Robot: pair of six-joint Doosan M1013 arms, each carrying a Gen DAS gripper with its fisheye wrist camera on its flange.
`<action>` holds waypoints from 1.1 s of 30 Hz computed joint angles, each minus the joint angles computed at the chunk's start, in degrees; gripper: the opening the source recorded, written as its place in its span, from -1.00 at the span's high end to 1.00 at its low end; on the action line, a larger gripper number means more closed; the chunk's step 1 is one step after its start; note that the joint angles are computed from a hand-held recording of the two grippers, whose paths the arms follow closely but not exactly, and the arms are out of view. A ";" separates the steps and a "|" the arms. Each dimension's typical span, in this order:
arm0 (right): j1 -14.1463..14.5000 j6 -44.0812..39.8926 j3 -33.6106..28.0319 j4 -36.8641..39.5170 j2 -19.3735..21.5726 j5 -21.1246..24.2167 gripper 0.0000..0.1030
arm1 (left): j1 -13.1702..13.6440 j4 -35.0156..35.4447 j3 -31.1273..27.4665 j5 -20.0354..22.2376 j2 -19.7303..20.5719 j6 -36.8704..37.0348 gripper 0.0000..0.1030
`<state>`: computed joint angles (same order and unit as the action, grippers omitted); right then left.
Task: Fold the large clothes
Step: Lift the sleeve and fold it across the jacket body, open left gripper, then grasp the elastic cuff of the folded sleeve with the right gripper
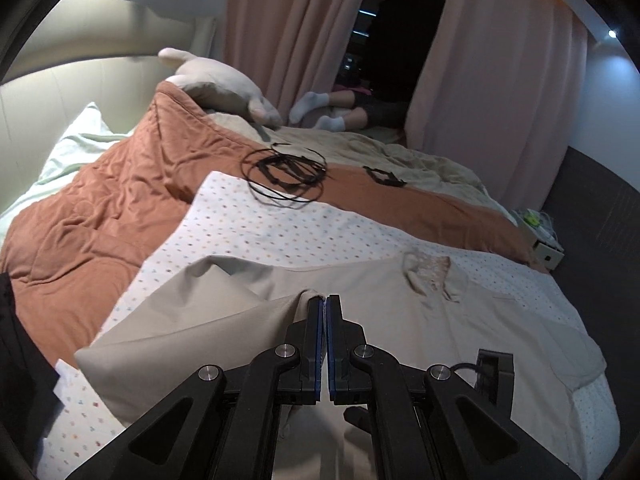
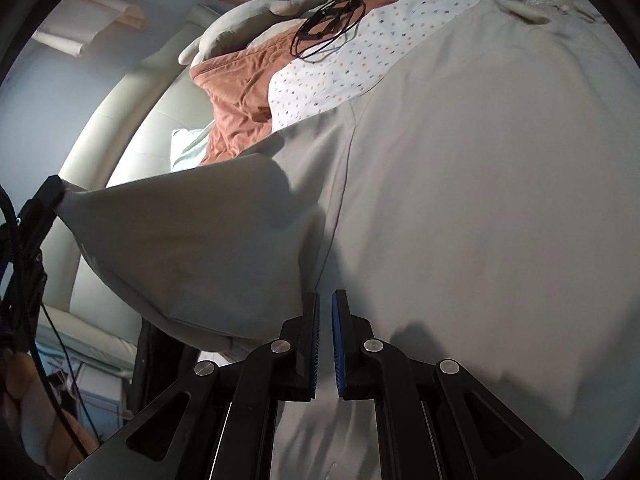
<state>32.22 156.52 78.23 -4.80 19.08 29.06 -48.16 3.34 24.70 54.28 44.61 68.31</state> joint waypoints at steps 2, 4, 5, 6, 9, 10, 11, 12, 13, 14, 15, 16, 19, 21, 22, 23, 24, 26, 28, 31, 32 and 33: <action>-0.01 4.01 1.38 -3.29 -1.66 0.69 0.85 | -0.17 -4.47 -1.11 1.15 0.71 2.37 0.98; 0.29 9.55 3.15 -8.22 -3.57 1.78 0.85 | -0.52 -6.78 -3.32 3.26 1.97 4.19 0.98; 0.48 12.16 4.09 -10.50 -4.49 2.29 0.85 | -0.67 -8.16 -4.95 5.09 2.87 5.17 0.98; 0.66 14.70 5.17 -12.46 -5.48 2.78 0.85 | -0.62 -10.17 -7.31 7.55 4.10 5.96 0.98; 1.27 18.42 7.16 -15.90 -7.72 6.30 0.85 | -0.27 -16.75 -12.91 14.80 7.16 7.05 0.84; 1.61 19.40 7.53 -17.01 -8.32 8.29 0.84 | -0.15 -18.87 -14.19 16.80 7.85 7.45 0.64; 1.95 20.22 7.97 -18.07 -8.96 9.65 0.84 | -0.22 -19.78 -14.13 17.85 7.83 7.71 0.17; 2.28 20.84 8.33 -18.86 -9.45 10.69 0.81 | -0.44 -19.86 -11.66 17.15 6.53 8.23 -0.11; 2.79 21.51 8.60 -19.79 -9.90 12.03 0.76 | -0.63 -19.61 -6.80 14.27 4.03 9.04 -0.53; 3.23 21.81 8.79 -20.57 -10.26 13.24 0.73 | -0.80 -19.10 -1.89 10.91 1.41 9.75 -0.69; 3.49 21.76 8.78 -21.13 -10.50 14.26 0.66 | -0.93 -18.36 1.76 8.47 -0.59 10.14 -0.71; 4.01 21.79 8.61 -21.91 -10.59 15.53 0.63 | -0.99 -17.37 4.08 7.36 -1.97 10.09 -0.71; 5.05 20.23 8.44 -23.32 -10.99 18.00 0.63 | -0.80 -13.67 9.69 5.07 -5.27 7.99 -0.71; 5.52 18.34 7.41 -24.19 -10.50 18.72 0.60 | -0.40 -10.73 14.29 3.10 -7.89 5.56 -0.71; 5.63 17.53 7.13 -24.59 -10.32 18.37 0.46 | -0.14 -9.54 16.20 2.46 -8.95 4.30 -0.71; 5.86 16.98 7.00 -25.00 -10.18 17.88 0.34 | 0.15 -8.38 18.57 1.69 -10.29 2.81 -0.71; 6.03 16.40 6.43 -25.38 -9.71 17.56 0.07 | 0.51 -7.36 19.97 1.31 -11.03 1.34 -0.71; 6.43 14.75 5.23 -25.84 -8.68 16.92 -0.14 | 1.24 -5.39 23.03 0.67 -12.72 -2.01 -0.71; 6.71 11.03 3.58 -24.82 -7.39 16.87 -0.14 | 2.05 -4.28 25.69 0.18 -14.14 -4.59 -0.71; 7.35 6.12 0.79 -23.84 -5.17 17.59 -0.14 | 3.10 -2.83 29.56 -1.14 -16.26 -7.77 -0.71; 7.64 4.82 0.07 -23.62 -4.60 17.94 -0.14 | 3.34 -2.05 30.95 -1.61 -17.06 -8.87 -0.71; 7.77 2.78 -1.05 -23.02 -3.74 18.44 -0.14 | 3.45 -1.05 31.64 -1.38 -17.45 -9.97 -0.70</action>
<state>39.99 159.31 77.18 -27.83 15.34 47.50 -44.71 2.30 56.34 52.90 27.16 58.34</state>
